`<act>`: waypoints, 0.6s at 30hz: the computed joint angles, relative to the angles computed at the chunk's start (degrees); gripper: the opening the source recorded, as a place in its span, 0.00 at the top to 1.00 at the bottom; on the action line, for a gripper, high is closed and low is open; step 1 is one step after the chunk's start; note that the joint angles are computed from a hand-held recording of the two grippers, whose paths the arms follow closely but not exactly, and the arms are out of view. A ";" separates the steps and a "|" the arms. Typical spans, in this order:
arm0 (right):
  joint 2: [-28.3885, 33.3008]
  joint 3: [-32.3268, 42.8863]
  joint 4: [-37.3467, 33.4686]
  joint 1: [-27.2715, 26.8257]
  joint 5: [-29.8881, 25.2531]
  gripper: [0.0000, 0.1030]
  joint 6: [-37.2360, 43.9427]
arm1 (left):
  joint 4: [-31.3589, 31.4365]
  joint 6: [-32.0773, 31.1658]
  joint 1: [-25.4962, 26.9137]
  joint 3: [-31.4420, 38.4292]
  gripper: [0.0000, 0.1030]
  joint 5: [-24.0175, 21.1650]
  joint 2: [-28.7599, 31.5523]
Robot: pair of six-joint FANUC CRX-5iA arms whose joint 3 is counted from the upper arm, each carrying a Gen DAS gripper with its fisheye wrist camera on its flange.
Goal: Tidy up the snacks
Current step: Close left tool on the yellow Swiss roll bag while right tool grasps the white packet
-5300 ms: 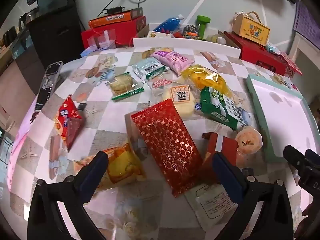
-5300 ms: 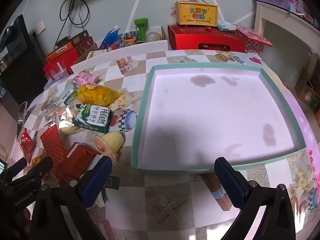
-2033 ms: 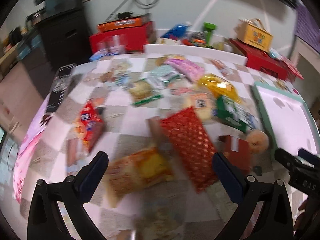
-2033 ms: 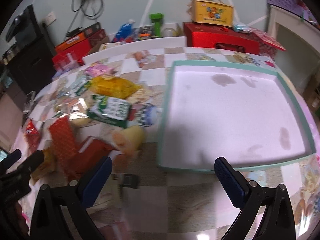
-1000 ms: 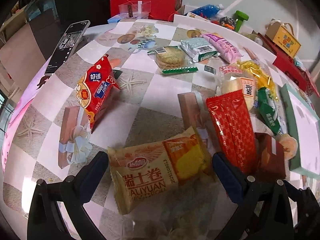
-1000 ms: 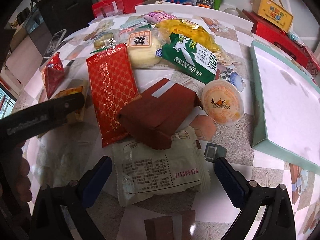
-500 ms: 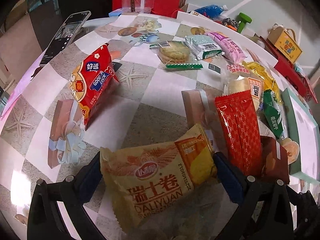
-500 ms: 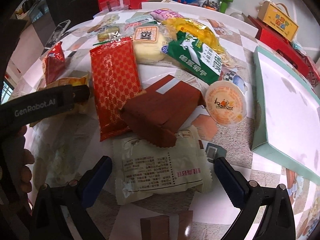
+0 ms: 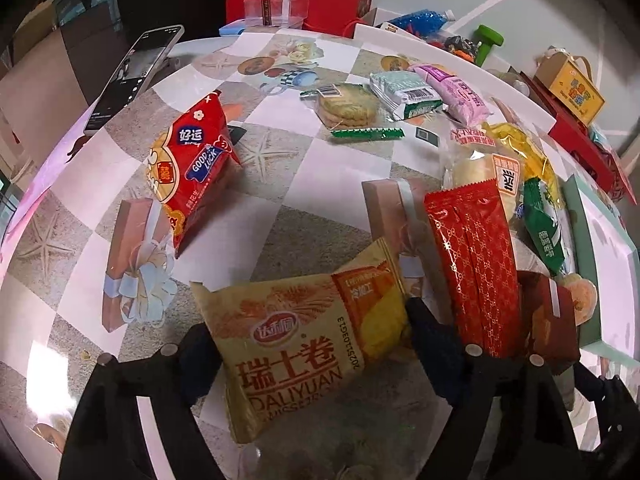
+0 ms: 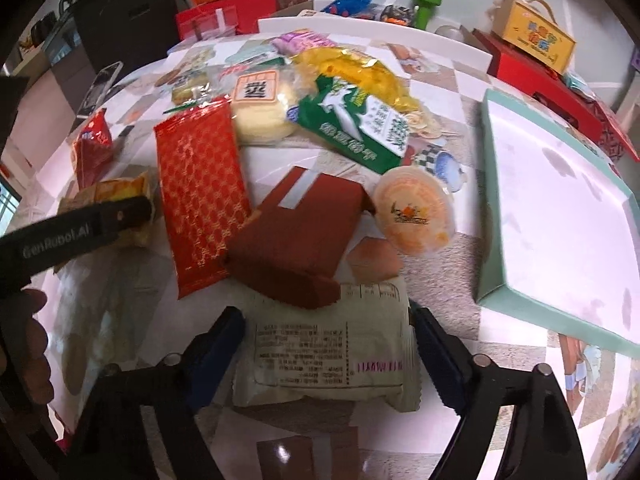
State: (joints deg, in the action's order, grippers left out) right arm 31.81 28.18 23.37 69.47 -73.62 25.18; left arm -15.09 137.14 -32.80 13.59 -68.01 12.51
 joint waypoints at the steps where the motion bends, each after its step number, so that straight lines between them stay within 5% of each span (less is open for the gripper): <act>1: -0.18 -0.27 0.00 -0.03 0.17 0.21 -0.03 | 0.14 -0.01 0.05 -0.08 0.18 0.08 -0.07; 10: -3.88 -5.55 0.91 -0.83 2.69 0.42 -3.34 | 0.26 -0.17 0.00 -0.23 0.23 0.39 -0.29; 18: -6.92 -9.35 1.73 -1.61 3.88 0.43 -6.95 | 0.63 -0.18 -0.02 -0.87 0.28 1.18 -0.90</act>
